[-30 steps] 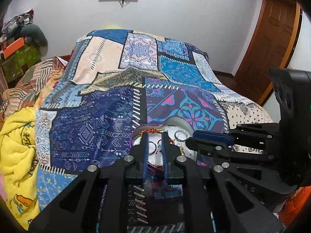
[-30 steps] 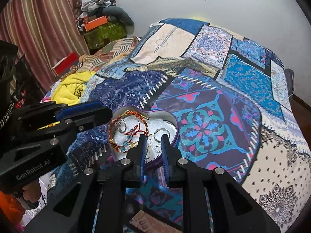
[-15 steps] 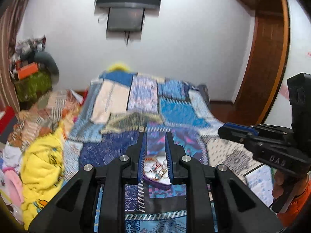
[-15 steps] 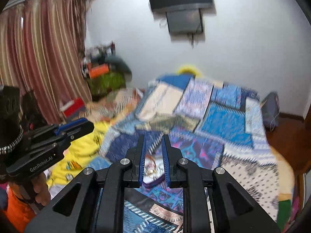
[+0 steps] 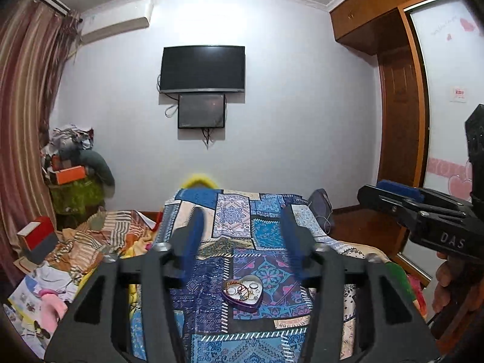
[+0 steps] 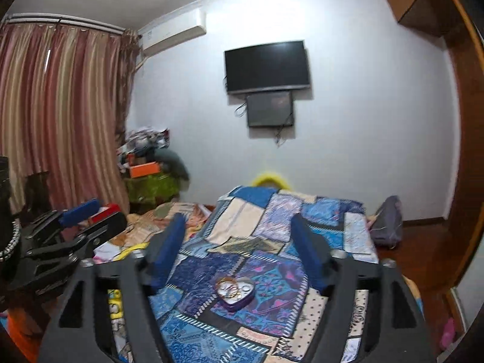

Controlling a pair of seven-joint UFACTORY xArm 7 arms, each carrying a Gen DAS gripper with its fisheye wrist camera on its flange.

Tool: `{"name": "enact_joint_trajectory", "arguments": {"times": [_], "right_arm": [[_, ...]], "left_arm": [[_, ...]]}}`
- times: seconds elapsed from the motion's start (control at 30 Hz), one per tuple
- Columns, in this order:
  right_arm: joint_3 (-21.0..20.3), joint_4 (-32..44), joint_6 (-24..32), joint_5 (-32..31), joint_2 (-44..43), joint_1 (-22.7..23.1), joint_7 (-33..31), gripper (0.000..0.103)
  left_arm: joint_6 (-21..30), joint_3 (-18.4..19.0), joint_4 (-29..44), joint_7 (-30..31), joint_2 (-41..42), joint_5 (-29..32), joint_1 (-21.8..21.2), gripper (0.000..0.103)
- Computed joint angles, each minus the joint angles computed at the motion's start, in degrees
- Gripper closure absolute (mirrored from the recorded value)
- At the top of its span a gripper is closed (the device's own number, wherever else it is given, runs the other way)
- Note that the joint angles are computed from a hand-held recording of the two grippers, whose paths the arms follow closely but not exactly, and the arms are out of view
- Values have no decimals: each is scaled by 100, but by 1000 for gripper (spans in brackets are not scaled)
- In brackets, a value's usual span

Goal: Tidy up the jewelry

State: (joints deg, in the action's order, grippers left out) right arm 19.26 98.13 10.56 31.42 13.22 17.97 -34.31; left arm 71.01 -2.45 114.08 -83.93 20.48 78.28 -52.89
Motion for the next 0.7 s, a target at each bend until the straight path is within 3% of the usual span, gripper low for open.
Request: {"name": "enact_joint_trajectory", "arguments": {"times": [0.17,0.23,0.4,0.7], "right_arm": [[-214,-141,-256,-452,-52,181,444,8],[-242,-249,-353,-627,-108,192,580,2],[-163,-300,-312,-790,-117,117,689,2],[-47,-646,-352,-363,-379,-21,310,2]], "left_arm": [[317,-33,-126,-260,-95,149,-137,11],[422,-63,-184,-385,-125,202,-152,6],[576,-167,-303,-481,-193,219,-125,5],[642,-182,-212,-453,-101,215,-156,5]]}}
